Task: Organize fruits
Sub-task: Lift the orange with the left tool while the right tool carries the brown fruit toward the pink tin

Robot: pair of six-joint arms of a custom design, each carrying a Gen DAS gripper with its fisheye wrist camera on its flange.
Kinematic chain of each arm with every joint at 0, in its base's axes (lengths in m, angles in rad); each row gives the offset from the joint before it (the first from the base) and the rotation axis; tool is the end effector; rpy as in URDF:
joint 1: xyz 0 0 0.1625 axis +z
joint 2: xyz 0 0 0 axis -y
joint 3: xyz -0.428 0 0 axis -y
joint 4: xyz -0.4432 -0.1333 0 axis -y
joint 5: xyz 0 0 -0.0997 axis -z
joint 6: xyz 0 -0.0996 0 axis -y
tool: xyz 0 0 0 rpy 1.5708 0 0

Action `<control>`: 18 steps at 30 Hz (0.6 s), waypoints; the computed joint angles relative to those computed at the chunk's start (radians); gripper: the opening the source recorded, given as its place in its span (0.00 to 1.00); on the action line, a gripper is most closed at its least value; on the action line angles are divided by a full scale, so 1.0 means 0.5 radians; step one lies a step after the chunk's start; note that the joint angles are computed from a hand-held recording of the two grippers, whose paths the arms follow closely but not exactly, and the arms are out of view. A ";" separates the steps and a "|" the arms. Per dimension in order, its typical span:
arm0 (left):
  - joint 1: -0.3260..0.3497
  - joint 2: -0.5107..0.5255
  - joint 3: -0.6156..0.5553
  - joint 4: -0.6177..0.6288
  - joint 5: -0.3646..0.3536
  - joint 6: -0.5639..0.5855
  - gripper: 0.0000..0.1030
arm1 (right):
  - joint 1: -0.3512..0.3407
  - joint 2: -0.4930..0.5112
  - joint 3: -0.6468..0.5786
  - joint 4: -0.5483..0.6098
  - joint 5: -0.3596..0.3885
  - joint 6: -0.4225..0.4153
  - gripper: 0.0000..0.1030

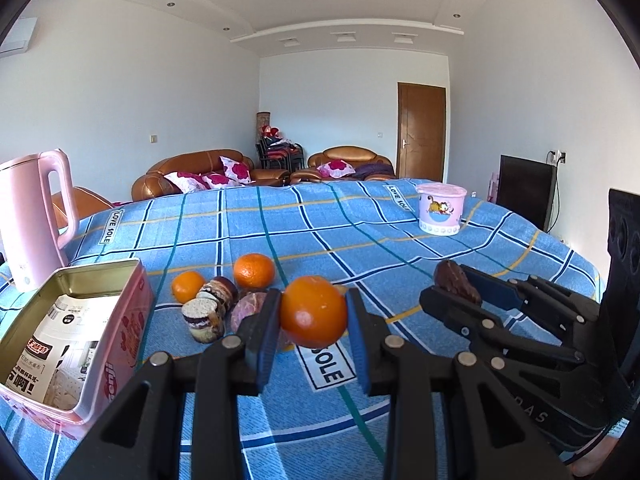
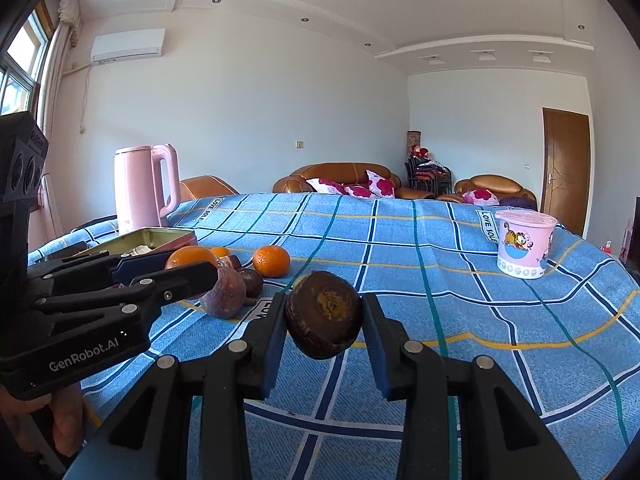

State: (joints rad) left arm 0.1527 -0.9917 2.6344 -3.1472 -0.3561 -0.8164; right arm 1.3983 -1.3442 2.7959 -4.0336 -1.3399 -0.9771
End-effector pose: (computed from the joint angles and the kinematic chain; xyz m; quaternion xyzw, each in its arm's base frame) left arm -0.2616 -0.2696 0.0374 0.2613 0.7782 -0.5008 0.2744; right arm 0.1050 -0.3065 0.1725 0.3916 -0.7779 0.4586 0.1770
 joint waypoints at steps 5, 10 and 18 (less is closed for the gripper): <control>-0.033 -0.004 0.025 0.031 0.068 -0.082 0.33 | -0.040 0.015 0.023 -0.050 0.080 -0.040 0.38; -0.048 -0.047 0.038 0.120 0.120 -0.135 0.33 | 0.017 0.087 0.013 -0.170 -0.005 -0.029 0.38; -0.132 -0.315 0.108 0.576 0.160 -0.444 0.33 | 0.195 0.043 -0.008 -0.154 -0.177 -0.010 0.38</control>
